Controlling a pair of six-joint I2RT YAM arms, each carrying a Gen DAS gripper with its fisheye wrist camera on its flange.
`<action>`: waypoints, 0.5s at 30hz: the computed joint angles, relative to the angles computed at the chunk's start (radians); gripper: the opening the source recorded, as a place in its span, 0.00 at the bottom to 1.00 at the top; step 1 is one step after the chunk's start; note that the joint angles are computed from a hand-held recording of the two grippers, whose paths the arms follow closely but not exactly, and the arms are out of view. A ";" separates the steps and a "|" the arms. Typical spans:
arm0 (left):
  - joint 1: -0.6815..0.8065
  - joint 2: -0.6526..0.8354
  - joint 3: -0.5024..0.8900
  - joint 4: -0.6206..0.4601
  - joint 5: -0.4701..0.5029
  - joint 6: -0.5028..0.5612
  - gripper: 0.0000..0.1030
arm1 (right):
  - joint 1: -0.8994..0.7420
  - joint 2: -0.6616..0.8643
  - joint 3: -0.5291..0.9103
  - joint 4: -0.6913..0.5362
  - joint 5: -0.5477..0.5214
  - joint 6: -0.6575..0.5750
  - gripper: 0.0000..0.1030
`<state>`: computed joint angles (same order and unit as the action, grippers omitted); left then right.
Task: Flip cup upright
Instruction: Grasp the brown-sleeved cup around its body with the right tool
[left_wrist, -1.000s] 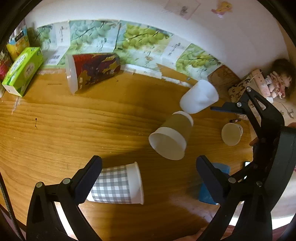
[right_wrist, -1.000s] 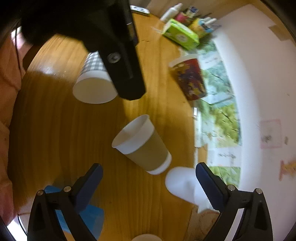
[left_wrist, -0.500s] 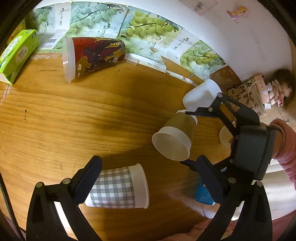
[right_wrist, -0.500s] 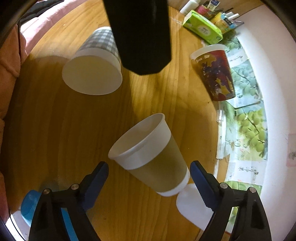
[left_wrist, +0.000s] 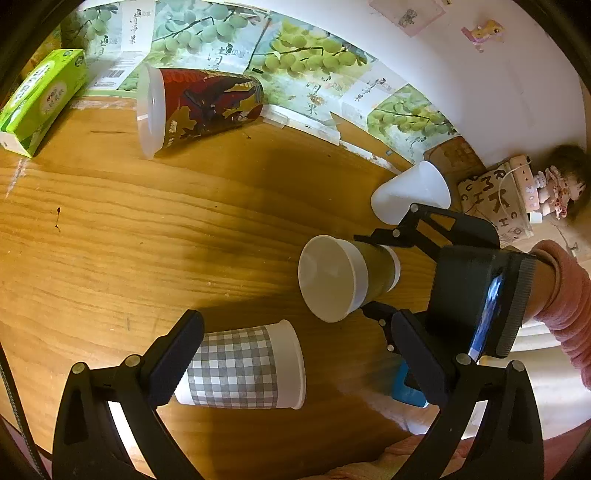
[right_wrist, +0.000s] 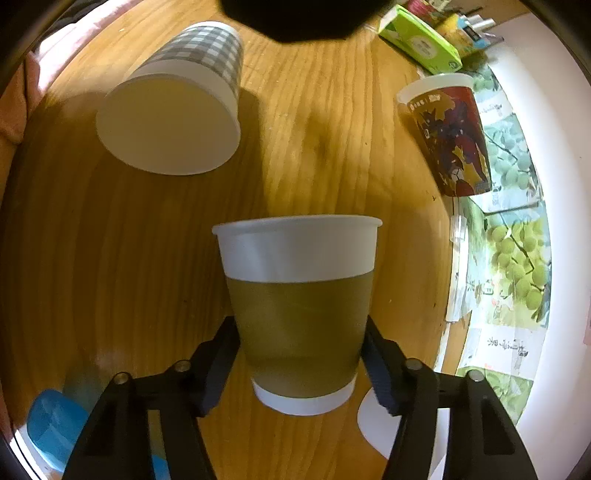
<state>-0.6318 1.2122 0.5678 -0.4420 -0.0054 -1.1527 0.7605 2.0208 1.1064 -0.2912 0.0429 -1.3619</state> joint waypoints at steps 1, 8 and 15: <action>-0.007 -0.005 -0.001 -0.004 -0.007 -0.005 0.98 | 0.002 0.000 0.005 -0.011 0.003 0.019 0.58; -0.064 -0.060 -0.009 -0.039 -0.055 -0.071 0.98 | 0.010 -0.006 0.068 -0.166 0.011 0.255 0.58; -0.199 -0.116 0.009 -0.106 -0.178 -0.190 0.98 | 0.005 -0.087 0.057 -0.316 -0.007 0.662 0.58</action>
<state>-0.8312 1.0966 0.5766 -0.5480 -0.1837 -1.3424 0.7659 1.9335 1.1634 -0.6076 0.0361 -0.7001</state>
